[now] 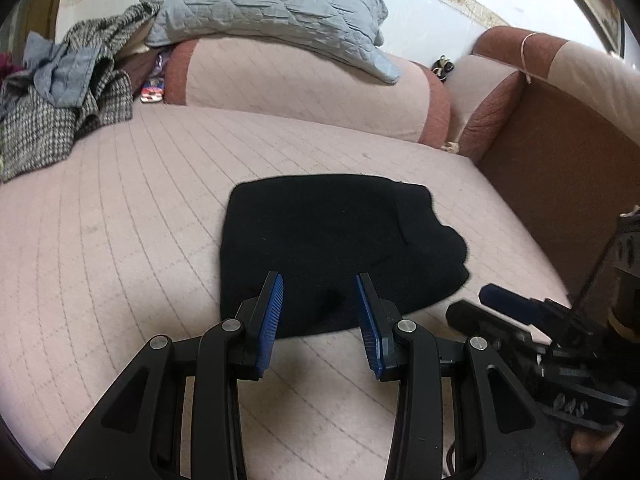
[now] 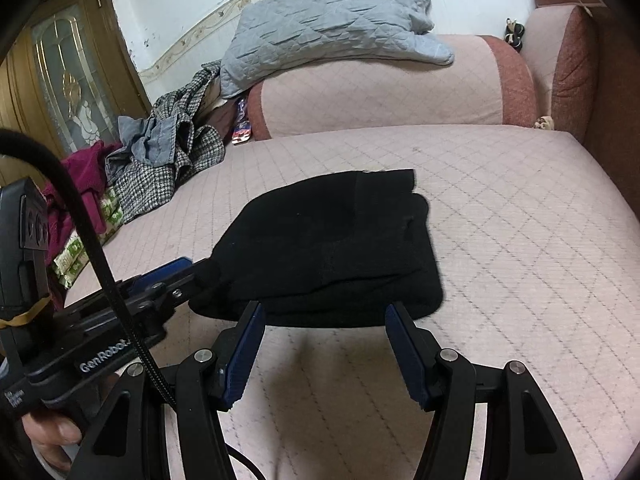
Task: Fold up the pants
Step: 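Release the bundle and withdraw both tools from the folded pants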
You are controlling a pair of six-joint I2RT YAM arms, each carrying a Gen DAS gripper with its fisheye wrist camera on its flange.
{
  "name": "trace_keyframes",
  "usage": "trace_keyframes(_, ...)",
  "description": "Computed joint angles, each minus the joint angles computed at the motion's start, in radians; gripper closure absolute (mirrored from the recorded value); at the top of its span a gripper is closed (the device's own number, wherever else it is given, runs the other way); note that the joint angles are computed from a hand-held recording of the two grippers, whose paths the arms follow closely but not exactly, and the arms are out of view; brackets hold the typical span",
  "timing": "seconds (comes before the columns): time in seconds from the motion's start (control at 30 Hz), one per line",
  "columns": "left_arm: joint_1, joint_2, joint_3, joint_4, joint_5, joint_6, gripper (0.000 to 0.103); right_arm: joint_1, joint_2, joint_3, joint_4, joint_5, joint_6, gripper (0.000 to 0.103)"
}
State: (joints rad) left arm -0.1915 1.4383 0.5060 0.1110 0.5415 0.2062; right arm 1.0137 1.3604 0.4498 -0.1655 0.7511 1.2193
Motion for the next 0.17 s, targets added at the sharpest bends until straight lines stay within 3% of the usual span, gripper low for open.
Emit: trace_keyframes(0.17,-0.021,-0.023,-0.021,-0.004,-0.046,-0.006,0.067,0.032,-0.061,-0.036,-0.070,0.026,0.095,0.042)
